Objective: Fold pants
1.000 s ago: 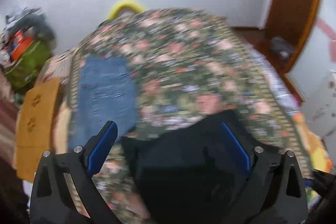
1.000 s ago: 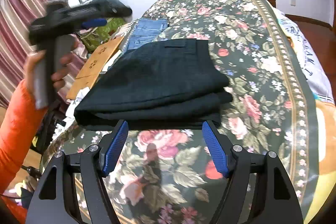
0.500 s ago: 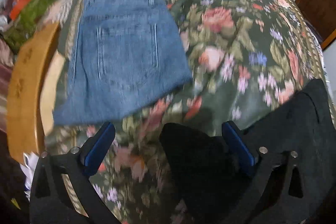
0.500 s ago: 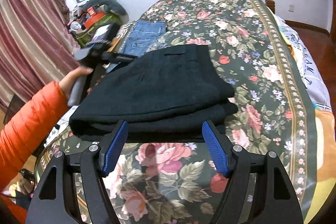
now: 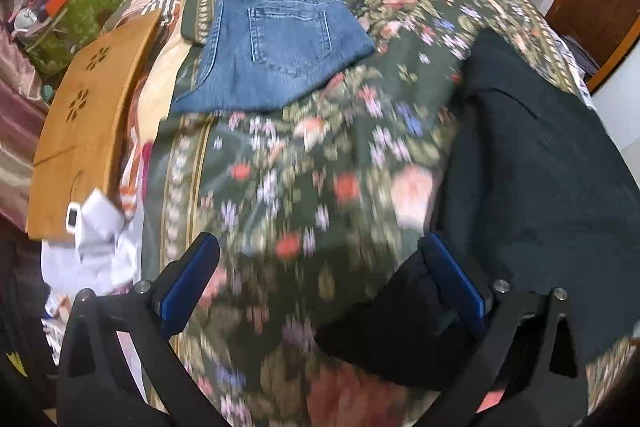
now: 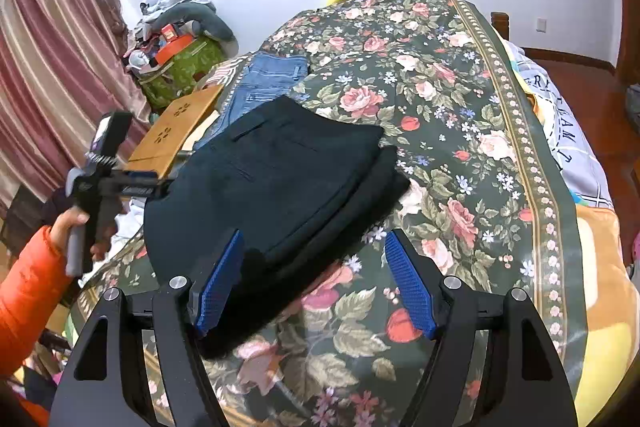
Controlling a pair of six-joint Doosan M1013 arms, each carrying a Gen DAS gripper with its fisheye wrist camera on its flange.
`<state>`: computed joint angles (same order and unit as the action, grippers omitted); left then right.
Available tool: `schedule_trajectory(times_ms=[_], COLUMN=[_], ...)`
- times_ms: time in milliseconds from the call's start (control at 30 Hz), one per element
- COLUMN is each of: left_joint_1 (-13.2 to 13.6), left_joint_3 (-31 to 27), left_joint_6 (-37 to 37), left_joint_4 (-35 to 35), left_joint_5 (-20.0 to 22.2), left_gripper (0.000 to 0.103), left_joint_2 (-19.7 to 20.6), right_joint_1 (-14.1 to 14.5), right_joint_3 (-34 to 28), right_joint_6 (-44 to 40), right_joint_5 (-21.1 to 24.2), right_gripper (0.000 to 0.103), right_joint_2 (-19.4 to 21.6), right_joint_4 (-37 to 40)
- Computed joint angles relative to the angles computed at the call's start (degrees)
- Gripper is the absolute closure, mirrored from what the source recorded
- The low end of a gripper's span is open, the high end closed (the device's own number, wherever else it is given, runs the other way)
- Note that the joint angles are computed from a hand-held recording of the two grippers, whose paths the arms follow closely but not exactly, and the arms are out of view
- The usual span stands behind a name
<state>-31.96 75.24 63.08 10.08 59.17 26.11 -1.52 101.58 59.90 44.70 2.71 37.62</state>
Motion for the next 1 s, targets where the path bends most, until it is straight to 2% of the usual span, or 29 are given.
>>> schedule_trajectory(times_ms=[200,333,467,500,533,600,667,767,867,1000], left_joint_1=[-0.61,-0.58,-1.54,-1.84,-2.12,-2.75,-2.72,-2.97,-3.06,-2.72], left_joint_3=[5.44,7.66,8.27,8.17,8.14,7.79,7.72,8.44,8.89,8.1], left_joint_6=[-2.33,-7.42,-4.2,-2.27,-0.54,1.43,3.17,2.94,2.79,4.39], left_joint_4=[-1.43,-0.74,-1.94,-2.95,-3.67,-3.56,-5.54,-4.85,-4.23,-4.99], left_joint_5=[-3.4,-7.07,-10.31,-10.68,-10.9,-10.09,-9.84,-10.87,-10.84,-9.84], left_gripper=[0.0,0.003,0.016,0.021,0.025,0.042,0.052,0.053,0.053,0.053], left_joint_2=[-4.56,-7.33,-8.44,-8.37,-8.26,-7.58,-6.95,-6.96,-7.18,-7.34], right_joint_1=[0.29,0.59,1.23,1.39,1.44,1.39,1.51,2.4,3.19,3.14], right_joint_3=[1.02,1.34,1.82,1.86,1.91,1.97,1.7,1.81,1.91,0.87], right_joint_6=[0.06,0.12,-0.03,0.32,0.16,-0.94,-1.7,-2.92,-3.55,-4.09], right_joint_5=[-0.25,-0.25,-0.96,-0.89,-0.63,0.15,1.11,0.47,-0.39,1.39], right_gripper=[0.033,0.033,0.035,0.037,0.043,0.053,0.067,0.075,0.077,0.077], right_joint_2=[-0.8,-1.01,-0.91,-0.73,-0.53,-0.09,0.33,0.42,0.32,0.69], right_joint_4=[-0.75,-1.13,-0.81,-0.88,-0.35,1.43,1.81,-0.16,-3.1,-4.66])
